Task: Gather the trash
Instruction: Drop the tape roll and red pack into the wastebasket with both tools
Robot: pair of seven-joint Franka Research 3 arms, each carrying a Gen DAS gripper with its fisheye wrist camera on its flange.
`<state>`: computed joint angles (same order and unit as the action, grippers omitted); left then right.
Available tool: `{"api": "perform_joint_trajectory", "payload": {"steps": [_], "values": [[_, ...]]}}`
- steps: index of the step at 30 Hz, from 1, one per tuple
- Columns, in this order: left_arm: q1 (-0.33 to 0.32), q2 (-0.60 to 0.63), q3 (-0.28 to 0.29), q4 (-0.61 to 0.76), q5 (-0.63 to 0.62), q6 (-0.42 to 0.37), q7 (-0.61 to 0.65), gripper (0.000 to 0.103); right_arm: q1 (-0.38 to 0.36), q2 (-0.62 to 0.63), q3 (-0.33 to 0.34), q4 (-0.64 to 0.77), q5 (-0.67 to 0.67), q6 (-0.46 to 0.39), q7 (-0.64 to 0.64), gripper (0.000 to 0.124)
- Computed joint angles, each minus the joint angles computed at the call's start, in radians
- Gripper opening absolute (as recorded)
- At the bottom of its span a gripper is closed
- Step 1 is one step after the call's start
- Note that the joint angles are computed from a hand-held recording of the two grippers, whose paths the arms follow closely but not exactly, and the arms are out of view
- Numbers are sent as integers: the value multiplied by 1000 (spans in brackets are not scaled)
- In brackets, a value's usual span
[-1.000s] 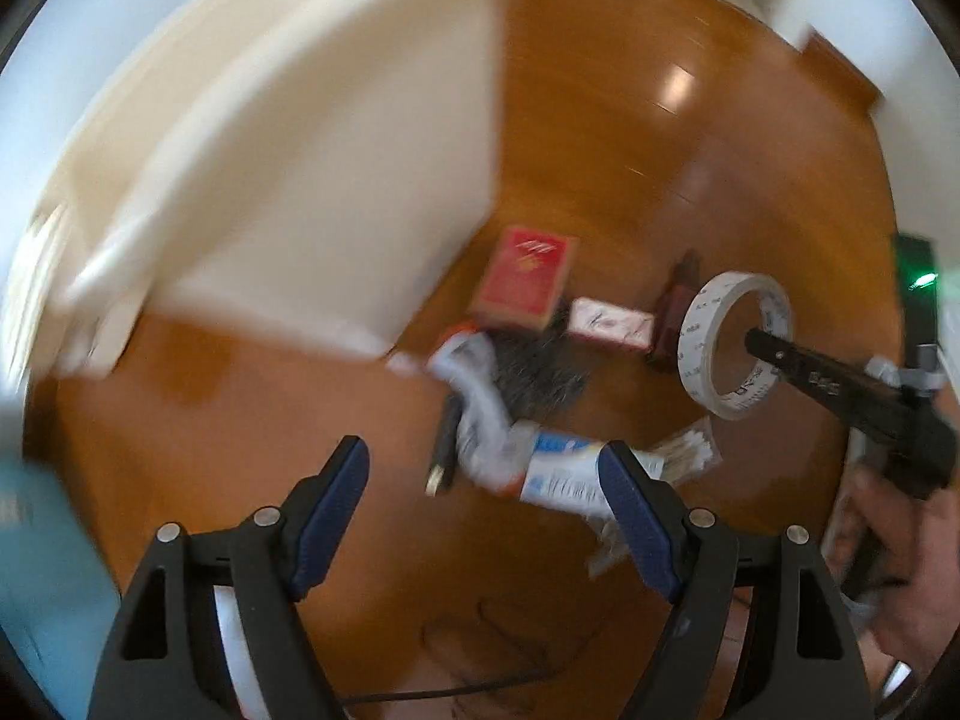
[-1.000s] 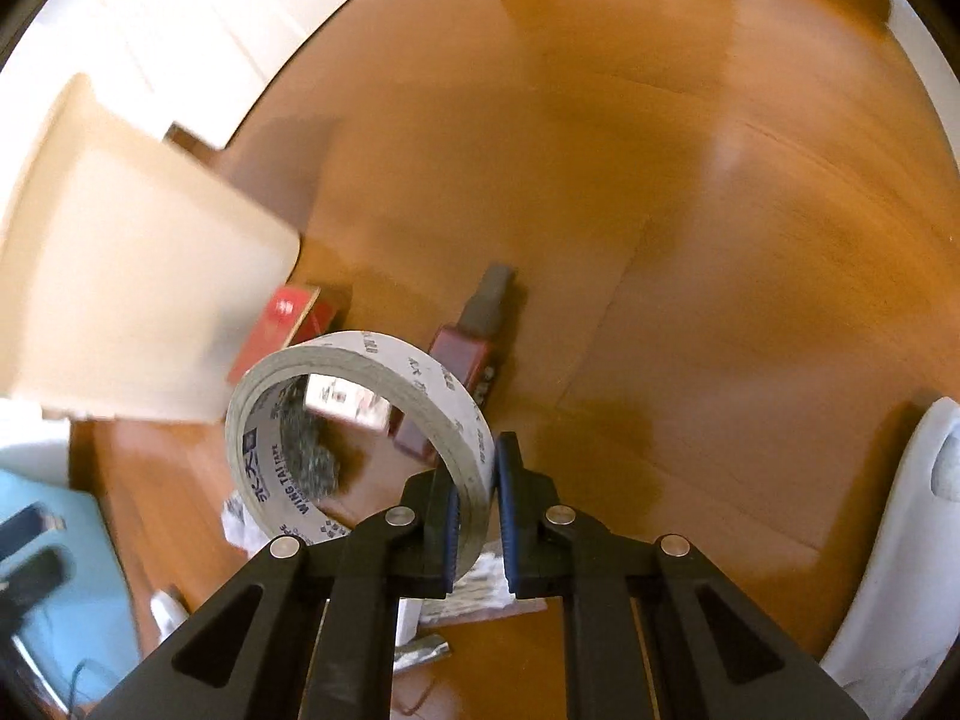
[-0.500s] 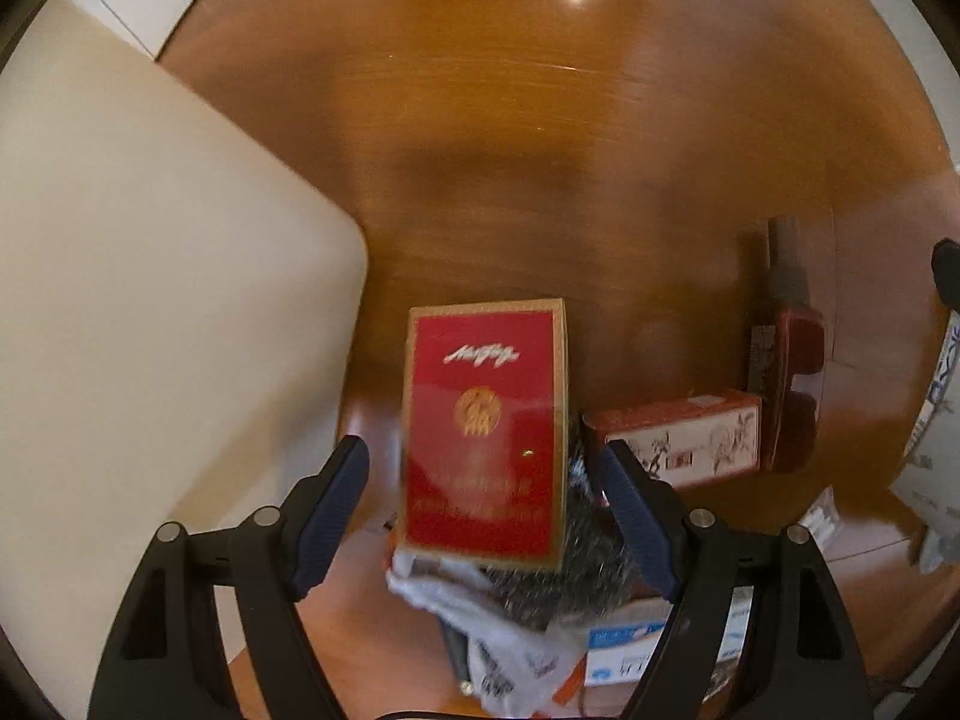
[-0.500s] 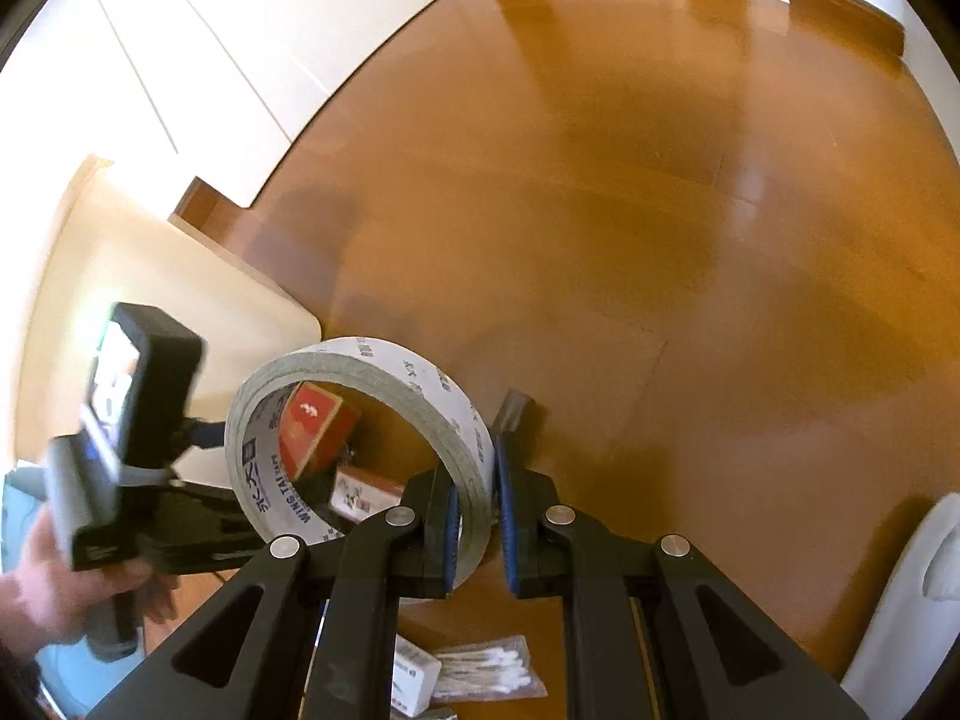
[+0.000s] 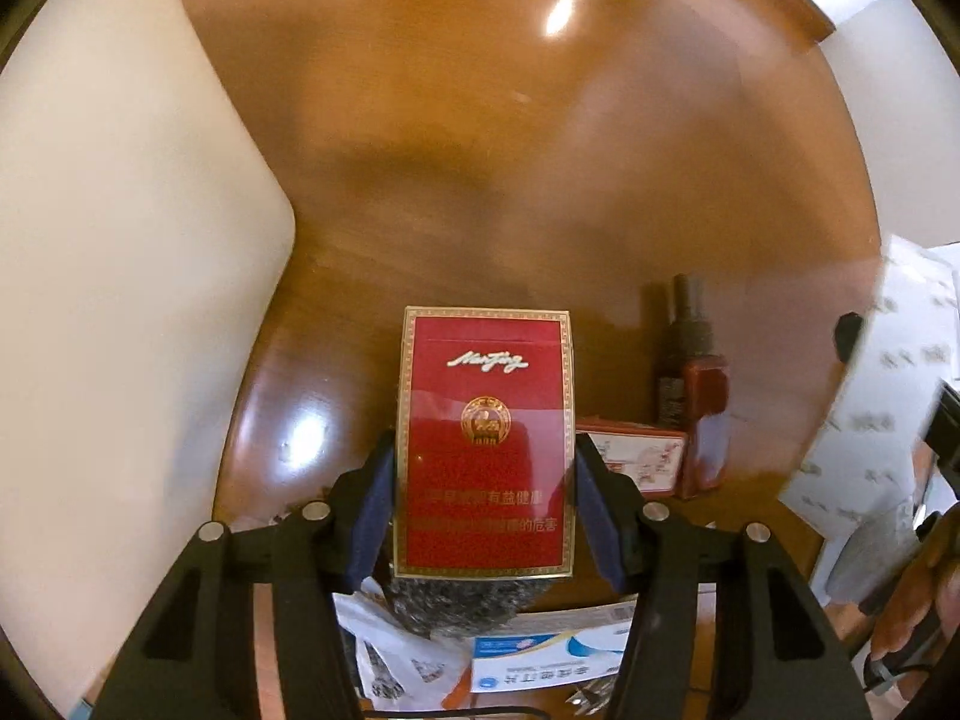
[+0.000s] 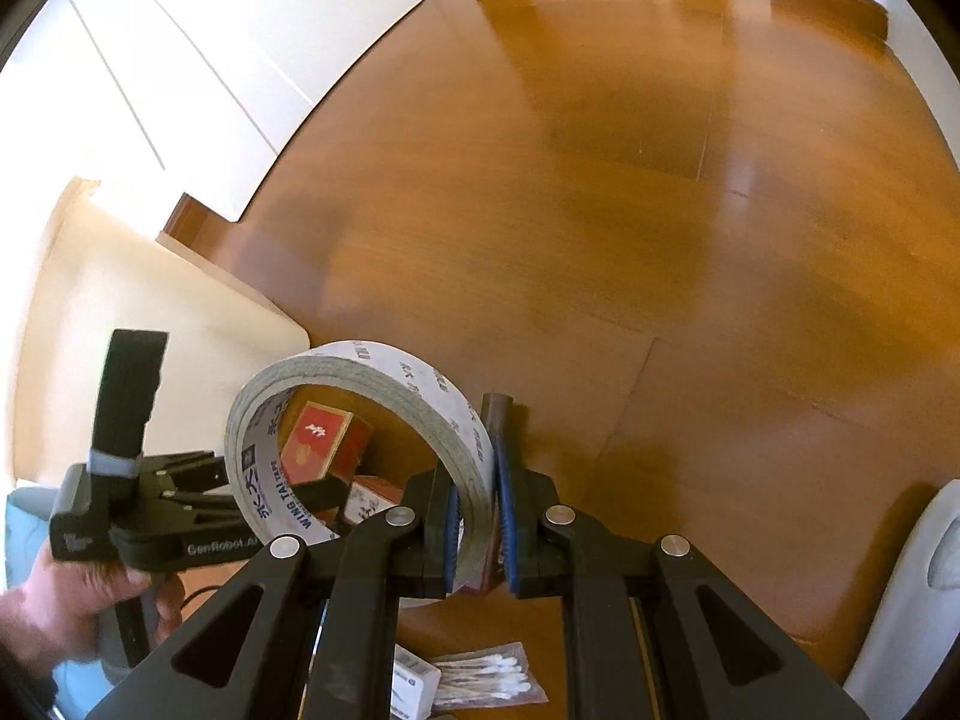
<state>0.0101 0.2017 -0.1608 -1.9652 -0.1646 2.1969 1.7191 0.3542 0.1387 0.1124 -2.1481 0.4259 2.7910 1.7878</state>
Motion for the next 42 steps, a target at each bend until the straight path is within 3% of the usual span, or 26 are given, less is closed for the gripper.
{"api": "perform_joint_trajectory", "payload": {"steps": [7,12,20,28,30,31,33,38,42], "values": [[-53,-302,4,-157,-74,46,14,55,0,-62,-14,-24,-41,-13,81,12],[-65,-450,62,-83,-15,8,-50,54,-2,-152,-11,-51,-68,-32,141,12],[-17,-437,153,101,-67,-82,-91,54,-6,-262,9,-43,-131,-83,216,12],[23,-424,165,45,-82,12,-110,55,-19,-293,19,-11,-186,-98,249,12],[45,-395,156,68,-19,4,-165,65,-18,-287,21,16,-198,-113,252,12],[58,-391,148,71,22,3,-207,83,-15,-281,24,30,-201,-119,255,12],[71,-408,156,56,21,19,-255,84,-11,-268,27,62,-213,-131,253,12],[89,-530,193,18,12,-68,-240,84,17,-229,41,174,-238,-174,247,12],[105,-693,222,-27,27,-207,-311,84,59,-139,57,352,-271,-234,202,12]]}}
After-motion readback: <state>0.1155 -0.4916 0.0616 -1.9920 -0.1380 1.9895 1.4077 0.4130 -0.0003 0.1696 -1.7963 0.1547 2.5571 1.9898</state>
